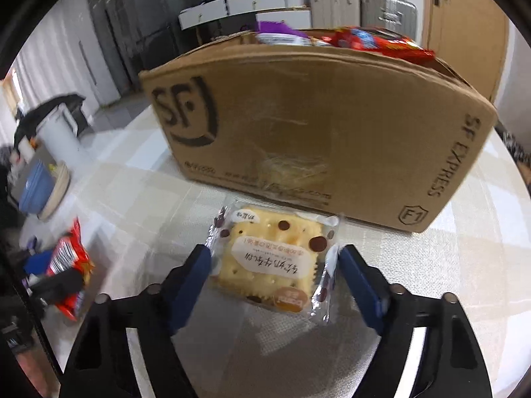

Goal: Organize snacks
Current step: 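Lower the right tool onto the cream cookie pack and close it, then lift the red pack and cookie pack and carry them over the box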

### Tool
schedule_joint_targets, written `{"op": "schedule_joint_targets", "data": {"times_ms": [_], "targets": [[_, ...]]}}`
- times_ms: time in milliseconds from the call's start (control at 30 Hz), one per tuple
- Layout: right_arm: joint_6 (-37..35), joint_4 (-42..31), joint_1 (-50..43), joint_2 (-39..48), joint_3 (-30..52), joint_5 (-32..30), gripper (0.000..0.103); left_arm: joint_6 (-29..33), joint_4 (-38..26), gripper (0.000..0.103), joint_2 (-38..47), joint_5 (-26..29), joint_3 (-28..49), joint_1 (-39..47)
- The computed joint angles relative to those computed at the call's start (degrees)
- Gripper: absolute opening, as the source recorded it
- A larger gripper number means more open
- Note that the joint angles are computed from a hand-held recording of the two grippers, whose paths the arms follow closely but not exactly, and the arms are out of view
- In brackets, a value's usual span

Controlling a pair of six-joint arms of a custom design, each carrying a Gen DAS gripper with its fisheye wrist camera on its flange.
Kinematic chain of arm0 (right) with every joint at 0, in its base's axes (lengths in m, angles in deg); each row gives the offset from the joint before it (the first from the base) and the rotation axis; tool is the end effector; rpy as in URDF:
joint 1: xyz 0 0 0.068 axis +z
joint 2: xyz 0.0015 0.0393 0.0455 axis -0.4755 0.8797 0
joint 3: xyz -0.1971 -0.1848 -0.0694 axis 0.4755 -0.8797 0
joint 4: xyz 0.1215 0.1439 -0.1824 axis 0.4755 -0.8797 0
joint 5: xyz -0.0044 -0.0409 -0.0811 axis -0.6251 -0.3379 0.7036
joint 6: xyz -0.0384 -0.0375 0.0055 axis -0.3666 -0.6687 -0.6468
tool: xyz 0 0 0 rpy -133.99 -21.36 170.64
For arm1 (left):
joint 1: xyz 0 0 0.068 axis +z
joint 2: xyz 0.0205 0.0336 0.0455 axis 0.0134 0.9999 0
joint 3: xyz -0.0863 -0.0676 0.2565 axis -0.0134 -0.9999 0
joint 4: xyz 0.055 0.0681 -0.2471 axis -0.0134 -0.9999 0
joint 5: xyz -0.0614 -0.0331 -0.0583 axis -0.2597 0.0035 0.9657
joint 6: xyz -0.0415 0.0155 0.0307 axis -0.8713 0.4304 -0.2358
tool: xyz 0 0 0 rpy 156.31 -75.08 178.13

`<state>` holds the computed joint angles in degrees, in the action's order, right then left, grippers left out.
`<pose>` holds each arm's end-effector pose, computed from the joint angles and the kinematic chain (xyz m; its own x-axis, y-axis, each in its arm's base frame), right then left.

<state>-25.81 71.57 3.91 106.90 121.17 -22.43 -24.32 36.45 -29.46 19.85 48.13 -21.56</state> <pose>0.2682 0.1680 0.1675 -0.7360 -0.1999 -0.6468 -0.3583 0.9256 0.1217 0.1321 -0.0509 0.2096 -0.7896 -0.1139 -0.6030 0.0081 0.9806 -0.1959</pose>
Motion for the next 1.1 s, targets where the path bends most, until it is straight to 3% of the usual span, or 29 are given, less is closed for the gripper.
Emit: {"op": "schedule_joint_targets", "data": {"times_ms": [133, 333, 700, 900, 1100], "targets": [[0.05, 0.94, -0.33, -1.3, -1.71, -1.57, 0.066, -1.58, -1.75, 0.041, -1.32, -1.99, 0.88, -2.43], [1.41, 2.19, -0.25, -4.48, -5.12, -3.9, 0.062, -4.76, -5.33, 0.041, -3.74, -5.19, 1.88, -6.26], [3.49, -0.43, -3.81, -23.97, -16.52, -9.99, 0.062, -15.61, -14.64, 0.041, -7.07, -15.99, 6.16, -20.67], [3.9, -10.83, -5.91, -43.64, -19.61, -12.8, 0.062, -27.13, -21.47, 0.041, -5.4, -25.92, 11.15, -35.89], [5.24, -25.05, -2.77, -62.71, -17.75, -9.69, 0.062, -41.44, -30.35, 0.041, -0.01, -35.75, 17.73, -52.69]]}}
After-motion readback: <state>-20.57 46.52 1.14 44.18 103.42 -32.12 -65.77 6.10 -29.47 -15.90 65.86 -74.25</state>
